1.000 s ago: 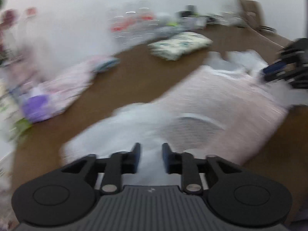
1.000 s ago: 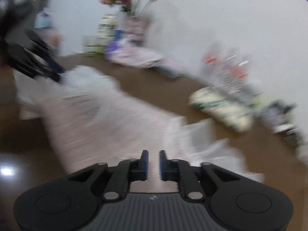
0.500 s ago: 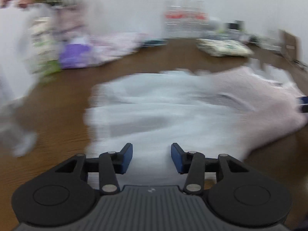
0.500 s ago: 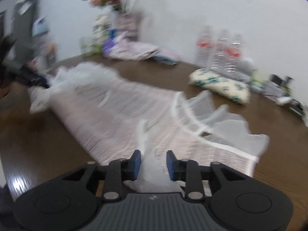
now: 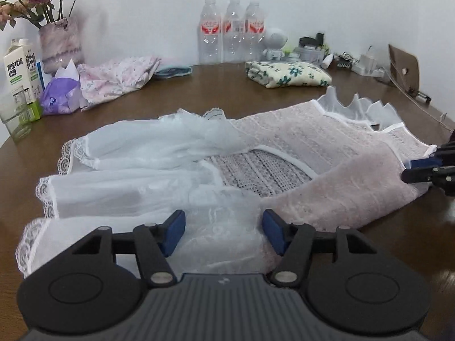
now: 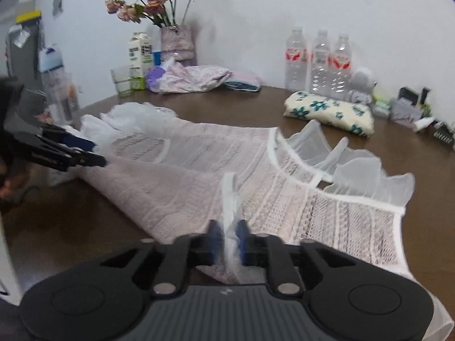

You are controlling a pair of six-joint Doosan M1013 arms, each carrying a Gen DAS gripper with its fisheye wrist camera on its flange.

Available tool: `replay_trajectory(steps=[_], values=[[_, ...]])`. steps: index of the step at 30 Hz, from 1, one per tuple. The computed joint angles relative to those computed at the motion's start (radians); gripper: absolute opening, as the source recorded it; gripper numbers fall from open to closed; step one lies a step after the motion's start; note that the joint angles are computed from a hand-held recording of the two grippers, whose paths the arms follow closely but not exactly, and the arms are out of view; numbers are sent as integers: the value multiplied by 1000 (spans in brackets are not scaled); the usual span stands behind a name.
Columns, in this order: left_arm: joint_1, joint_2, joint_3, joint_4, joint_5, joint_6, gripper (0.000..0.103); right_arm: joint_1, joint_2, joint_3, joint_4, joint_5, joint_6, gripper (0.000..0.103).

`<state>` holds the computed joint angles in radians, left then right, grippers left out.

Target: Fold clothes

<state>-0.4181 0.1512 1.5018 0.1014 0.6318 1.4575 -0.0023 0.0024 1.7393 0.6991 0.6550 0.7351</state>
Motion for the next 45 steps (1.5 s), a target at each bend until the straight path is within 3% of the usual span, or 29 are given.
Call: replay_trajectory(steps=[4,6,9,11,13,14,16,18,19,21,22,23,26,28,30,32,34,36,39,41,43,45], values=[[-4,-37,25,-26,40,15,50,-40,2,-12,86,143,-73,7],[-7,-59,39,-32,69,14,50,-41,-12,-10,57,150,-43,13],[-5,-84,51,-39,88,-47,51,-32,-52,17,155,55,-118,15],[-4,-89,52,-41,36,-91,51,-16,-49,18,239,7,-170,15],[-13,-78,42,-56,-2,-61,51,16,-12,-8,198,14,-142,11],[-19,-67,32,-49,-1,-50,50,39,13,-26,117,18,-86,11],[-37,-38,7,56,75,-130,46,73,32,-38,-14,-16,17,1],[-25,-37,2,41,98,-128,48,76,25,-46,-41,-14,58,6],[-9,-44,-7,-12,101,-83,47,75,20,-52,-51,-13,71,11],[20,-46,-43,-78,87,48,55,58,19,-87,-60,-6,55,22],[33,-42,-67,-106,75,127,75,50,27,-117,-81,3,59,29],[48,-28,-98,-158,76,226,83,48,52,-162,-141,20,81,33],[92,87,-251,-387,197,572,83,63,161,-315,-306,104,128,36],[105,164,-340,-429,284,648,83,69,235,-405,-335,172,154,35],[112,234,-413,-422,358,651,78,70,303,-487,-344,242,162,33],[118,269,-442,-371,393,593,65,67,341,-529,-332,298,165,31],[131,272,-425,-383,373,598,61,58,358,-544,-303,340,157,12],[149,257,-385,-431,326,638,62,45,366,-547,-263,376,144,8],[153,237,-347,-438,281,638,62,43,352,-525,-239,351,142,5],[148,229,-338,-430,275,635,42,50,316,-487,-229,285,102,4],[139,214,-325,-417,261,642,34,55,267,-444,-204,227,30,4],[131,186,-299,-368,230,629,34,56,214,-397,-172,193,-57,4]])
